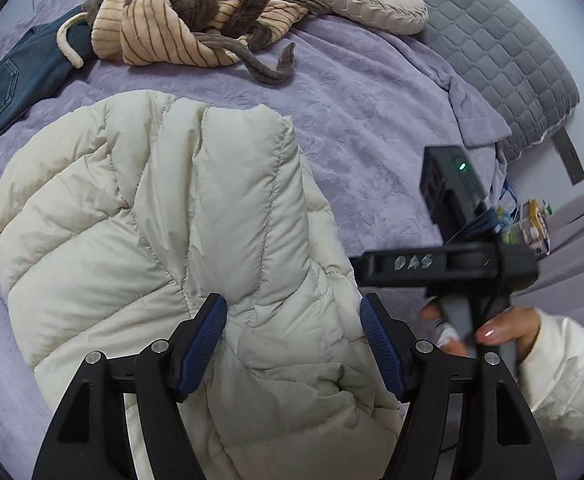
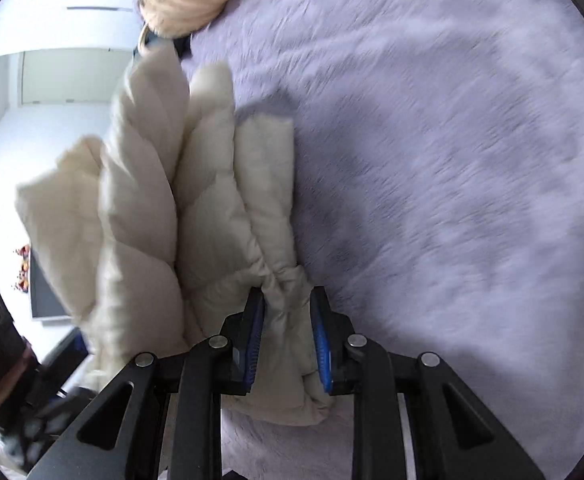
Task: Fold large clothes
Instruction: 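Grasp and tuck the bundle with the right tool while the left tool presses it down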
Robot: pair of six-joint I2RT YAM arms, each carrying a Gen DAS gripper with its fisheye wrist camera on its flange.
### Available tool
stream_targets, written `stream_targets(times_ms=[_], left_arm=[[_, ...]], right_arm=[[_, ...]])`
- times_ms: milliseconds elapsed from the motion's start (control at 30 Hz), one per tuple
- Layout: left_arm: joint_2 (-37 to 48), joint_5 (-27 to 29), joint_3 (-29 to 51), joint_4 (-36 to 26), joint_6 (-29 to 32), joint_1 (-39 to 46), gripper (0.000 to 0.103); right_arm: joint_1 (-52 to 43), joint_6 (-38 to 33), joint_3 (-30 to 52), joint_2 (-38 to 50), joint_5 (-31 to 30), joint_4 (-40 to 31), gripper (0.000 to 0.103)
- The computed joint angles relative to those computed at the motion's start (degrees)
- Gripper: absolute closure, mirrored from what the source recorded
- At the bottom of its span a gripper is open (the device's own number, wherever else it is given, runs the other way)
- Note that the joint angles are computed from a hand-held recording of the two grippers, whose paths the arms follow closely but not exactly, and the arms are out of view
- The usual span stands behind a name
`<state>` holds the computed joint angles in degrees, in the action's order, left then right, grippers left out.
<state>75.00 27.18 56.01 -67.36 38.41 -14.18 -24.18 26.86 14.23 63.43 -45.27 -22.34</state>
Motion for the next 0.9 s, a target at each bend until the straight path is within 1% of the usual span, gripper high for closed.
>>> stream_targets(times_ms=[33,67,100,133,167,200,267,300,367,433,467,500,533,567,633,667,700,733,800,867,900], left_arm=[[-1.1,-1.2,-1.1,1.4,-0.5,-1.3,0.034],[-2.4,-2.3,-2.2,2.7,-1.0,-2.6,0.033],[-3.6,-3.4,-3.4,4.0,-1.4,-3.9,0.033],[-4.6,-4.6,-4.4,5.1,-1.7,-5.2,0.034],[-5.5,-5.5,-5.2,6.0,-2.0,-6.4,0.033],[-6.2,-6.3,-5.9,6.7,-1.9,-7.2,0.033],[-7.5,-7.6,-6.9,7.8,-2.5,-9.1,0.033],[-8.0,-8.1,-7.2,8.1,-2.5,-9.7,0.033],[-8.8,-9.1,-7.7,8.9,-3.6,-11.4,0.033],[-9.7,-10.1,-8.1,9.1,-3.8,-12.3,0.033],[-10.0,-10.6,-8.0,8.6,-3.4,-12.4,0.033],[-10.4,-10.9,-7.7,7.8,-2.9,-12.2,0.033],[-10.5,-10.4,-7.0,6.0,-1.5,-11.1,0.033],[-10.0,-9.0,-5.8,3.5,1.2,-8.8,0.033],[-8.4,-6.7,-2.7,-1.4,6.7,-2.8,0.033],[-6.6,-5.0,-0.4,-4.5,9.8,1.4,0.033],[-4.0,-3.1,2.4,-7.9,12.5,5.9,0.025],[-1.6,-1.5,5.1,-10.7,14.1,10.0,0.02],[3.7,0.6,10.5,-14.3,15.6,17.7,0.018],[9.7,1.4,15.4,-15.5,14.5,23.7,0.018],[12.6,1.4,17.4,-14.9,12.8,26.1,0.018]], right_arm=[[-4.7,-4.5,1.3,-1.1,-1.2,-5.2,0.076],[-9.0,-8.4,3.1,-1.6,-2.4,-9.5,0.071],[-15.0,-15.6,4.8,-2.2,-4.0,-16.3,0.068],[-18.1,-19.1,7.1,-2.2,-5.1,-20.0,0.059],[-20.1,-21.8,9.4,-2.5,-5.9,-23.1,0.054],[-21.3,-23.9,11.7,-2.7,-6.9,-25.5,0.047],[-21.1,-27.0,16.0,-1.5,-9.6,-28.9,0.046],[-21.0,-29.4,18.9,1.5,-11.3,-30.3,0.046],[-16.1,-27.1,21.3,3.5,-13.9,-28.3,0.046],[-10.1,-23.2,22.4,5.9,-15.6,-24.6,0.046],[-7.2,-20.9,22.6,7.4,-15.4,-22.1,0.048],[-4.3,-18.8,22.8,8.3,-13.9,-20.3,0.057],[-1.8,-17.2,23.0,9.3,-11.8,-18.4,0.086],[-0.3,-16.6,23.3,10.3,-9.5,-17.9,0.089],[0.1,-16.7,21.3,9.9,-6.5,-17.0,0.09],[-0.6,-17.4,20.6,11.3,-5.5,-16.1,0.09],[-1.5,-18.4,19.7,11.7,-4.7,-16.2,0.09],[-3.1,-20.1,18.9,12.7,-5.1,-16.4,0.09],[-4.4,-21.0,17.4,14.9,-6.0,-14.2,0.09],[-4.6,-22.5,16.7,15.2,-4.8,-13.9,0.09],[-4.4,-22.9,16.7,15.4,-4.1,-13.9,0.09]])
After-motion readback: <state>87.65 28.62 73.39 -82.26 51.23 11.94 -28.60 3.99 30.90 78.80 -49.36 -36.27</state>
